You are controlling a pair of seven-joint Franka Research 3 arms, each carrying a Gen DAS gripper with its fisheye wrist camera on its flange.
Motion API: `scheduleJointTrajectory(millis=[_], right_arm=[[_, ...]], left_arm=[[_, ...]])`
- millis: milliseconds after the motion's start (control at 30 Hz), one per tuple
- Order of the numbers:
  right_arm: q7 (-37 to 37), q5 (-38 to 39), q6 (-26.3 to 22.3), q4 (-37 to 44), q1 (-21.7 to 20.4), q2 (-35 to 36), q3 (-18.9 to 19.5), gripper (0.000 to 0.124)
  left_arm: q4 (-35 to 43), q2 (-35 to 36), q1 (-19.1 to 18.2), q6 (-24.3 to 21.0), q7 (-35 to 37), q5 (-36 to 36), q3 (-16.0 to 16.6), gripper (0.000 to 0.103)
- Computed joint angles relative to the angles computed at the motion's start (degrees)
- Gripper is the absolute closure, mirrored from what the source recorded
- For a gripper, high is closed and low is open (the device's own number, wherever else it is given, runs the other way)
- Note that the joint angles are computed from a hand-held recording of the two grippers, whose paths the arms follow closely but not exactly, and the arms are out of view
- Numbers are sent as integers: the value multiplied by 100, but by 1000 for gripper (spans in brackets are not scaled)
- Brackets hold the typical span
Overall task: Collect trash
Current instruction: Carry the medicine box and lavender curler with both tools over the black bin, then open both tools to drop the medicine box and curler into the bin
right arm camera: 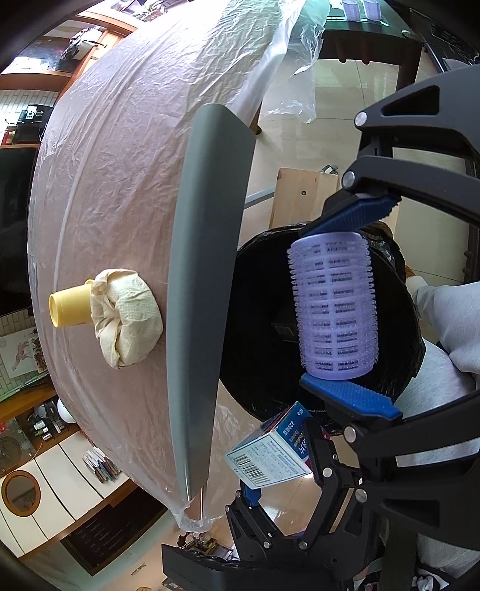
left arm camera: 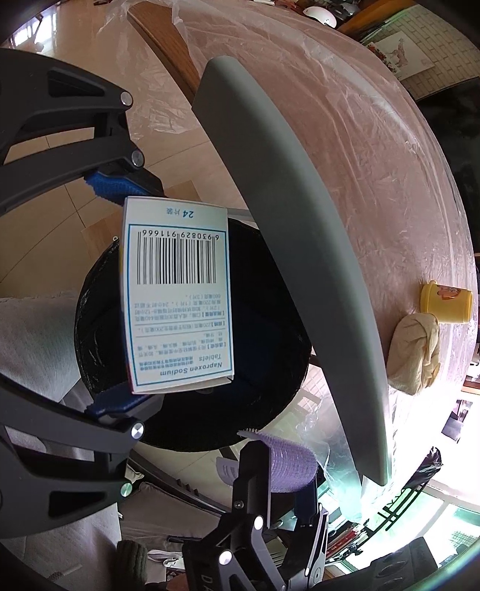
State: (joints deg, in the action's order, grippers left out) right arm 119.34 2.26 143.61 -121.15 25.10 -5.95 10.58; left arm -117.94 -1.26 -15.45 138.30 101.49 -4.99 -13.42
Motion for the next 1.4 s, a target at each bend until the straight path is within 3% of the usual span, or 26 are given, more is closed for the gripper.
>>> scheduleJointTrajectory(millis=[267, 333, 433, 667, 833, 1033, 1100, 1400], right_arm=[[-4, -5, -6, 25, 1, 27, -12, 53], [-41, 0, -9, 40, 3, 24, -14, 52], [9, -45, -48, 68, -13, 7, -15, 43], [131, -126, -29, -58, -103, -288, -16, 42], [251, -650, -109, -40, -265, -622, 114, 42], [374, -1029, 80, 189, -439, -619, 182, 36], [365, -1073, 100, 306, -448, -518, 181, 36], [479, -1255, 98, 698, -383, -94, 116, 36]], left_arm=[[27, 59, -5, 92, 103, -107, -21, 23], [51, 58, -2, 49, 355, -400, -12, 22], [106, 92, 0, -11, 286, -293, -20, 22], [158, 14, 48, -227, 380, -518, 6, 21], [114, -364, 68, -377, 747, -1003, 140, 21], [471, -520, 9, -211, 1157, -1796, 300, 7], [727, -397, 21, -459, 1214, -2097, 345, 6], [1051, -177, 91, 28, 925, -1583, 202, 6]])
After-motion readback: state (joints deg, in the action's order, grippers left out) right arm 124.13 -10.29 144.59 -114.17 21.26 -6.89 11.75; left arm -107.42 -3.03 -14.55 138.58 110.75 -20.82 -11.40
